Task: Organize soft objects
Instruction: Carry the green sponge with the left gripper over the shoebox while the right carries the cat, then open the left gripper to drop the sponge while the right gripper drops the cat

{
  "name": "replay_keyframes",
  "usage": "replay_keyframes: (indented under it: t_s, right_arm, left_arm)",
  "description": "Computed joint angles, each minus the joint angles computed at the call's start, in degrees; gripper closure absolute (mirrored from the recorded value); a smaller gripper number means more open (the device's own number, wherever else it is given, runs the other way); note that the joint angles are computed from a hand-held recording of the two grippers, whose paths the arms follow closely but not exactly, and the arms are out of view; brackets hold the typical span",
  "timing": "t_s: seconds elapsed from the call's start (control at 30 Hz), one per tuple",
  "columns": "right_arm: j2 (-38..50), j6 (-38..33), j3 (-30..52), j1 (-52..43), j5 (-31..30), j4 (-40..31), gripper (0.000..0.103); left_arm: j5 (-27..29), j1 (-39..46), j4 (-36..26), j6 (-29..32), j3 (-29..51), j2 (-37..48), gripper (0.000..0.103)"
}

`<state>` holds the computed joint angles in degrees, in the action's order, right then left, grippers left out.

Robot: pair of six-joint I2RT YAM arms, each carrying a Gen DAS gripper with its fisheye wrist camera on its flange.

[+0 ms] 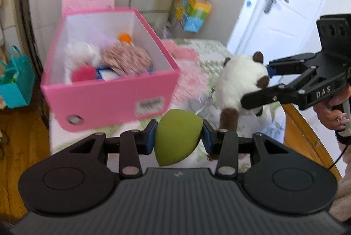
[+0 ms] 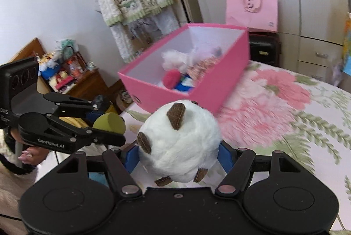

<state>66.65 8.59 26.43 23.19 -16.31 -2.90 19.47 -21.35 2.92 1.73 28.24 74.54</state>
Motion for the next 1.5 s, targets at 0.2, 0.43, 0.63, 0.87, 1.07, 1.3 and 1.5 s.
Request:
replay_keyframes:
  t_s: [0.2, 0.43, 0.63, 0.87, 1.07, 1.3, 1.5]
  right_arm:
    - [2.77, -1.53, 4.02, 6.28, 8.63, 6.68, 0.028]
    - [14.72, -6.27, 11.82, 7.73, 14.93, 19.69, 0.027]
    - [28.58, -12.13, 23.69, 6.35, 21.16, 23.37, 0.027]
    - [43.00, -15.02, 38.61, 1.48, 15.13, 19.02, 0.027]
    - [51.89, -15.84, 46.95, -1.64, 7.18, 14.77, 0.027]
    - [57.10, -14.30, 48.95, -4.54, -0.62, 19.32, 0.023]
    - [55.47, -11.93, 45.24, -4.86, 0.84, 23.25, 0.024]
  left_arm:
    - [4.67, 8.12, 6.20, -2.15, -0.35, -1.17, 0.062]
    - [2.31, 8.22, 16.58, -5.85, 5.73, 8.30, 0.062]
    - [-0.03, 7.74, 20.26, -8.60, 17.94, 23.74, 0.061]
    - [-0.02, 8.33, 7.10, -5.82, 37.23, 38.36, 0.063]
    - [-3.28, 7.94, -2.27, -1.60, 47.19, 45.02, 0.062]
    - [-6.30, 6.87, -8.65, -1.41, 53.27, 48.33, 0.059]
    - [-8.20, 6.18, -6.78, -4.07, 52.72, 48.04, 0.041]
